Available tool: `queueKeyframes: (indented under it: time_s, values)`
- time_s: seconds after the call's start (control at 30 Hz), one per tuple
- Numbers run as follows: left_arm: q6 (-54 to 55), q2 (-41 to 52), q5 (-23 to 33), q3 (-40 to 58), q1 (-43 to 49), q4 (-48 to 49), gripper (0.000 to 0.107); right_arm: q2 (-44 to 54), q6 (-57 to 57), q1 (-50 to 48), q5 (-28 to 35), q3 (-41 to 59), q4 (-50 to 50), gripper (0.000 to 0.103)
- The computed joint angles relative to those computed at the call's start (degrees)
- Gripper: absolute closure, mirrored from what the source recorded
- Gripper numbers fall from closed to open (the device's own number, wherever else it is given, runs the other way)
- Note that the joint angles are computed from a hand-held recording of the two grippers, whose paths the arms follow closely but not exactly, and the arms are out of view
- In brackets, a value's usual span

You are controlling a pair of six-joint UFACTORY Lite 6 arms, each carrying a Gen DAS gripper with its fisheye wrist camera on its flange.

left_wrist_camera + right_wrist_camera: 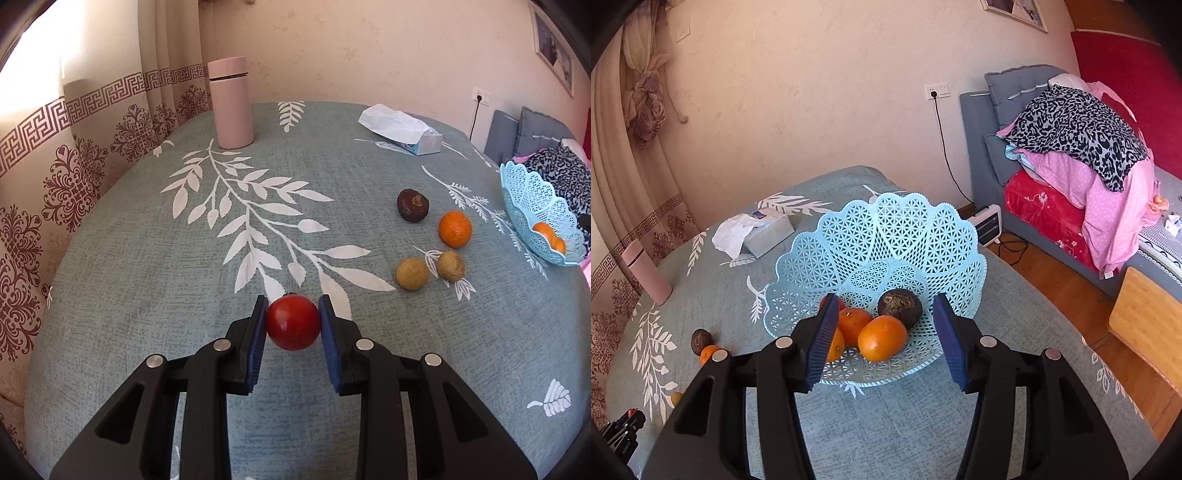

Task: Organize fruits
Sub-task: 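Carry the tomato into the basket and open the left tool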

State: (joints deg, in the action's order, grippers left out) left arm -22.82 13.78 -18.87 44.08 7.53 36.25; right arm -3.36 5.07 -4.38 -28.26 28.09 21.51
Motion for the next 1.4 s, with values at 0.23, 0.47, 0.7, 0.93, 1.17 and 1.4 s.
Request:
queueKeyframes:
  time_s: [0.23, 0.47, 0.7, 0.93, 1.17, 1.4]
  values:
    - [-0.4, -4.6, 1.7, 0.7, -8.7, -1.2, 0.079, -3.4, 2.9, -2.6, 1.5, -1.3, -2.0, 0.048]
    - [-8.7, -3.9, 4.3, 5.8, -18.3, 4.3, 0.079, -6.9, 7.3, -5.6, 3.0, -2.6, -6.4, 0.046]
    - [-15.3, 1.3, 6.3, 13.9, -26.5, 7.8, 0.079, -8.4, 9.5, -7.1, 3.8, -3.1, -8.5, 0.043]
    - [-42.3, 9.9, 7.7, 26.0, -32.0, 31.8, 0.079, -8.7, 11.7, -8.6, 4.3, -2.8, -10.9, 0.043]
    - [-63.3, 19.3, 8.4, 38.1, -36.8, 51.9, 0.079, -9.7, 14.0, -10.2, 4.7, -3.1, -13.1, 0.043]
    - [-80.5, 26.2, 7.7, 47.0, -39.2, 67.9, 0.078, -9.4, 14.4, -10.6, 4.6, -2.9, -12.9, 0.043]
